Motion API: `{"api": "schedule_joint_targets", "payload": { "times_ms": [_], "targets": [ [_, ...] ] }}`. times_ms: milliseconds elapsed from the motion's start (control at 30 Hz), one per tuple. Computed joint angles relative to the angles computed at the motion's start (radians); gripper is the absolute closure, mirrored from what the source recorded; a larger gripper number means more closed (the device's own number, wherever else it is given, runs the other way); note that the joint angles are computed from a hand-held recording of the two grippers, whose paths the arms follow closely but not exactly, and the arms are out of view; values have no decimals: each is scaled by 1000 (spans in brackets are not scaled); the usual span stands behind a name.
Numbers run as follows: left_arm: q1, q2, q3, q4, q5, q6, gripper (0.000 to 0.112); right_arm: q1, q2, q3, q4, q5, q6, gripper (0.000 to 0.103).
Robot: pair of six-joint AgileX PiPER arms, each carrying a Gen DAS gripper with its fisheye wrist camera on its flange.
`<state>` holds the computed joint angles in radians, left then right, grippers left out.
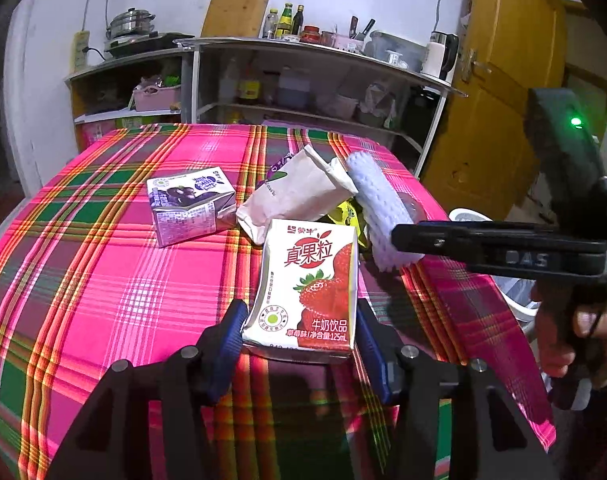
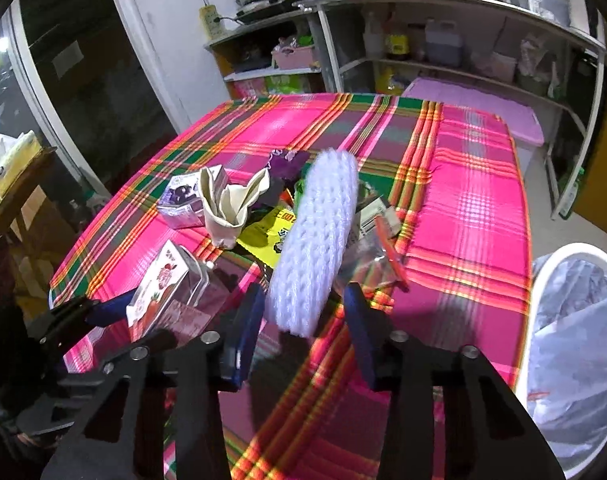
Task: Collect trash
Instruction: 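Grasp the strawberry milk carton with the left tool while the right tool grasps another foam net sleeve, then carry the carton and foam sleeve over the bin and open both tools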
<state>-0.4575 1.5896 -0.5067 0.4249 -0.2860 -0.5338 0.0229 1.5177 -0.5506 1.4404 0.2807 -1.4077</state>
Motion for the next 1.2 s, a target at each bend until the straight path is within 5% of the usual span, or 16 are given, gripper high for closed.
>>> {"api": "schedule_joint_targets", "payload": {
  "times_ms": [100,433,833,1200],
  "targets": [
    [-3,3,-8,9,6,-13,59,-4,2,4,26,-1,-26,79],
    [-44,-27,3,-150,21,107,59,-62,-133,97,51,62,-90,83],
    [-248,-159,16,-862,68,686,59,-313,-441,228,-228,220,105,83],
    [-434,-184,-44,-1422,50,1175,59,-785,-606,262,-366,565,33,83]
  ]
}}
